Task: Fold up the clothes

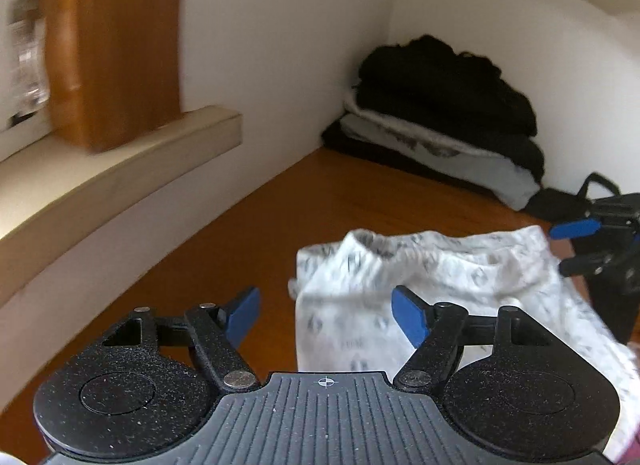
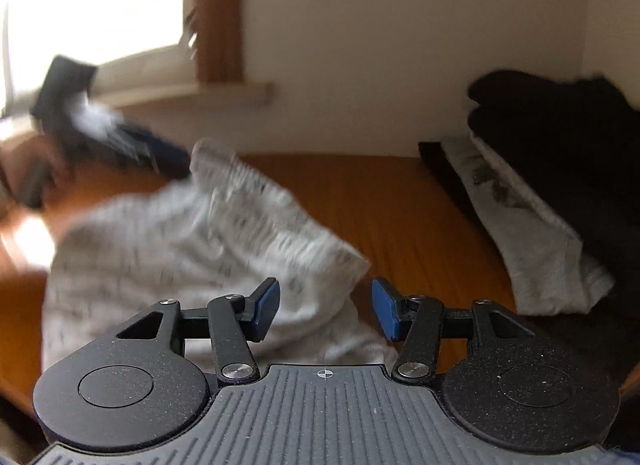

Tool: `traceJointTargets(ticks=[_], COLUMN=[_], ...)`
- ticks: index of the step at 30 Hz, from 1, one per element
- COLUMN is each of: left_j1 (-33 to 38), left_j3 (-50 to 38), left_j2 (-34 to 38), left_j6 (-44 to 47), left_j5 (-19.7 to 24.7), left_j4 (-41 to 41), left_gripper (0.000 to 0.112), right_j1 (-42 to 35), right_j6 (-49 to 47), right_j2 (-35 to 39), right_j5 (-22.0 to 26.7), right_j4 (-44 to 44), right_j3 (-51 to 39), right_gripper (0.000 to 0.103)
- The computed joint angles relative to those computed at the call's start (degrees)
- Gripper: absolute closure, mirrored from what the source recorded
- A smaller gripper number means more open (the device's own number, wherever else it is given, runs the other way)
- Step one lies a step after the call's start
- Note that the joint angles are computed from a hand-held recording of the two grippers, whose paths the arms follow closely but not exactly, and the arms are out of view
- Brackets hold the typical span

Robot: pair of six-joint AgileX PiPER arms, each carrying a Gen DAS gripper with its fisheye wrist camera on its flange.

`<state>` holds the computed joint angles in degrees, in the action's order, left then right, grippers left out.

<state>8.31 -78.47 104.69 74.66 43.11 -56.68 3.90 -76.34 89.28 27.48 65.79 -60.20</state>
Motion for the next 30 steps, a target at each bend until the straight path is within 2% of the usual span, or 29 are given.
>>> traceJointTargets(ticks=[2,4,5,6,7,9,11,12,14,16,17,18,20,25,30], left_j1=[-1.01,-1.32,-0.90,-0.49,-0.09,0.02,-2.35,-3.71,-5.52,-5.46,-5.14,-4.80,-3.23,1.04,3.67], left_j3=[-2.06,-4.05,-4.72,-5.40,-6.10,-6.28,-6.46,-6.60,-6.13,-2.12,0.01,2.08,5.40,13.06,19.16], left_j2=[2.27,4.06,4.40,4.74,5.10,4.95,5.01,5.22,5.18,2.57,1.02,-0.51,-3.36,-8.93,-11.83], left_j6=[-0.60,0.47,1.54,2.53,3.44,3.15,-2.64,-4.86,-7.22,-2.17,0.80,3.78,8.42,16.11,21.17], left_j5=[-0.38,0.86,2.14,3.43,4.73,3.79,-2.22,-4.36,-6.90,-9.07,-9.59,-10.01,-8.12,-2.51,-0.37], left_j4=[0.40,-0.68,-1.95,-3.16,-4.31,-7.13,-3.99,-1.22,2.56,-1.33,-3.74,-6.15,-9.50,-13.71,-14.18], left_gripper=[0.041,0.060,0.088,0.104,0.104,0.104,0.099,0.092,0.084,0.062,0.041,0.037,0.037,0.035,0.035], right_j1=[-0.22,-0.23,-0.39,-0.69,-0.98,-1.69,-3.30,-3.07,0.03,2.13,2.28,2.38,2.54,3.67,11.91], right_j6=[-1.69,-1.68,-2.75,-4.76,-6.81,-11.27,-11.85,-10.08,-6.06,-5.62,-6.06,-5.45,-1.10,17.18,44.56], right_j2=[2.19,3.58,3.53,2.88,2.25,0.81,0.91,1.44,1.54,0.01,-1.32,-2.77,-6.13,-15.71,-22.82], right_j5=[0.84,1.57,1.53,1.20,0.92,-0.03,0.77,-0.39,-7.32,-11.74,-11.92,-11.95,-11.62,-7.41,-6.53], right_j4=[3.22,3.85,5.36,7.91,10.51,17.22,22.98,22.62,18.22,17.52,18.17,17.52,12.55,-7.39,-33.32], right_j3=[-1.03,-1.69,-1.43,-0.68,0.06,1.71,2.24,2.01,2.38,4.27,5.54,6.77,9.09,14.43,17.59], right_gripper=[0.051,0.052,0.066,0.080,0.087,0.090,0.089,0.088,0.072,0.067,0.066,0.065,0.059,0.058,0.058])
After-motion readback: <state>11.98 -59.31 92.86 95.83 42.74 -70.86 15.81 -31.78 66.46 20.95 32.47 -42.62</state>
